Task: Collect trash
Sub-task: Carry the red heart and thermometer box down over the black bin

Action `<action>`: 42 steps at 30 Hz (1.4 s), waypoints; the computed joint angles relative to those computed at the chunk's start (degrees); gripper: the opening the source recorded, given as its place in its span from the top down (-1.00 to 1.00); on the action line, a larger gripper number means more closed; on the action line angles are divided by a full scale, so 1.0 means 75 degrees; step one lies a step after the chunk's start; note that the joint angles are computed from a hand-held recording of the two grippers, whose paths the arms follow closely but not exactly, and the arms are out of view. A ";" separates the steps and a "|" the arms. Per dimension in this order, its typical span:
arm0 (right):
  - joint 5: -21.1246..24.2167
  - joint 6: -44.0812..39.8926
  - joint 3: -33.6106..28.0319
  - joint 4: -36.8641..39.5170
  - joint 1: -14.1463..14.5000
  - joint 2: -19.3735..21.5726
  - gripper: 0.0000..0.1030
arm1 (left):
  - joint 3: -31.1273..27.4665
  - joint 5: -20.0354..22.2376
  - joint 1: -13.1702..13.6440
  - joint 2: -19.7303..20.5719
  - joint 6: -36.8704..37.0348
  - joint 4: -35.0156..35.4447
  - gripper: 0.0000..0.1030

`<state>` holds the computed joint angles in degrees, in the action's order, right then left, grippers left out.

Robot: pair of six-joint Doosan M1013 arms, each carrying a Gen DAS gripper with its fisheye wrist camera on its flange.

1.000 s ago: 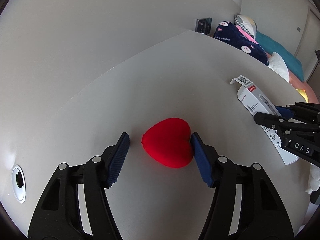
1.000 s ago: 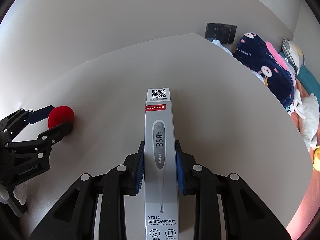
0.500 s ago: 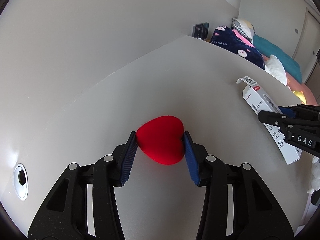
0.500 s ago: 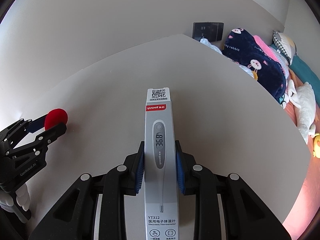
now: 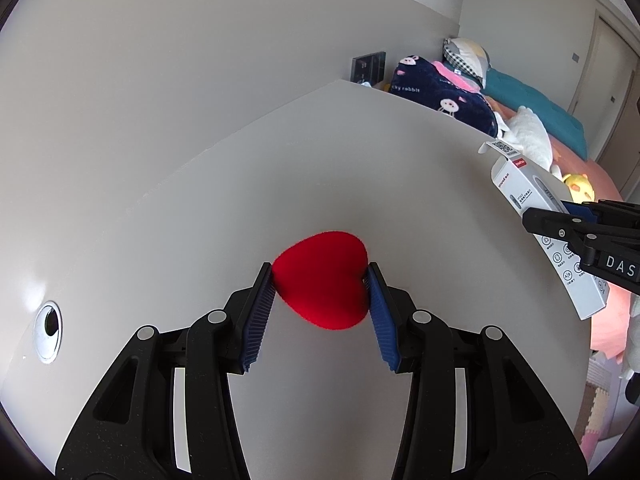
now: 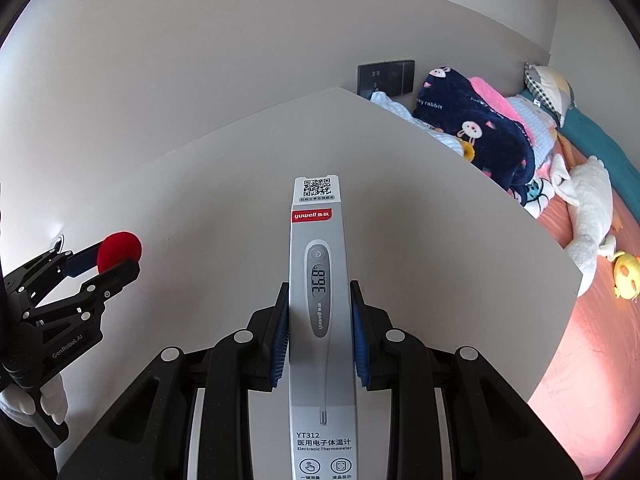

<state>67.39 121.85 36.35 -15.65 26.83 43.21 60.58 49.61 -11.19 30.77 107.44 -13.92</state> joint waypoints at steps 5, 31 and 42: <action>-0.0209 0.0186 0.0587 -0.0172 0.0055 -0.0399 0.44 | 0.0239 -0.0043 -0.0066 -0.0207 0.0106 -0.0096 0.12; -0.1111 0.1691 0.3086 -0.1118 0.0305 -0.2053 0.44 | 0.1277 -0.0347 -0.0462 -0.1093 0.0843 -0.0643 0.12; -0.1244 0.2258 0.3893 -0.1459 0.0291 -0.2588 0.44 | 0.1282 -0.0260 -0.0778 -0.1113 0.1133 -0.0805 0.12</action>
